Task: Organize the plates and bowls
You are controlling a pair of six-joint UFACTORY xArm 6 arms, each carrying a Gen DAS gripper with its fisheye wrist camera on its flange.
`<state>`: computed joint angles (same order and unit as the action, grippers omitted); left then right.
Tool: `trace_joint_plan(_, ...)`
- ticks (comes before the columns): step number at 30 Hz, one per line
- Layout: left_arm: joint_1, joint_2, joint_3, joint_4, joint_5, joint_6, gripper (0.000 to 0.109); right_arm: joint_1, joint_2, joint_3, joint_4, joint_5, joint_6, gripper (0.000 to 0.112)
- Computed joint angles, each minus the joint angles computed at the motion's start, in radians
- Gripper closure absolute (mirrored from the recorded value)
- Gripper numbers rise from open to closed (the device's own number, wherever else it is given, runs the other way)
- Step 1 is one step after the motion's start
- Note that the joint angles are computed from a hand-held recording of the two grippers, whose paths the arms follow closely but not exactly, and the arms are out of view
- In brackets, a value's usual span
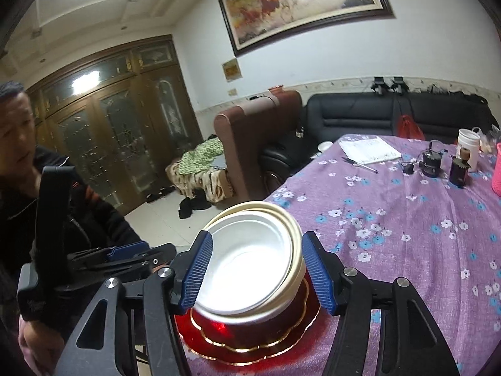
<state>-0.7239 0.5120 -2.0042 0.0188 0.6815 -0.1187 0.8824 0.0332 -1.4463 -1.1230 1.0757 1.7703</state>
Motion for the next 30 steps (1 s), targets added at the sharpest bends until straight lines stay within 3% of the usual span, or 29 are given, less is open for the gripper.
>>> trace_joint_plan(4,-0.007,-0.053,0.082,-0.022,-0.054,0.019,0.045,0.014,-0.005,0.013,-0.012,0.001,0.002,0.051)
trace_joint_plan(7,-0.015,-0.080,0.124,-0.019,-0.077,0.012,0.045,0.021,-0.016,0.032,-0.022,-0.008,0.017,0.051)
trace_joint_plan(30,-0.035,-0.066,0.103,-0.007,-0.018,-0.002,0.045,0.036,-0.023,0.054,-0.026,-0.011,0.033,0.051)
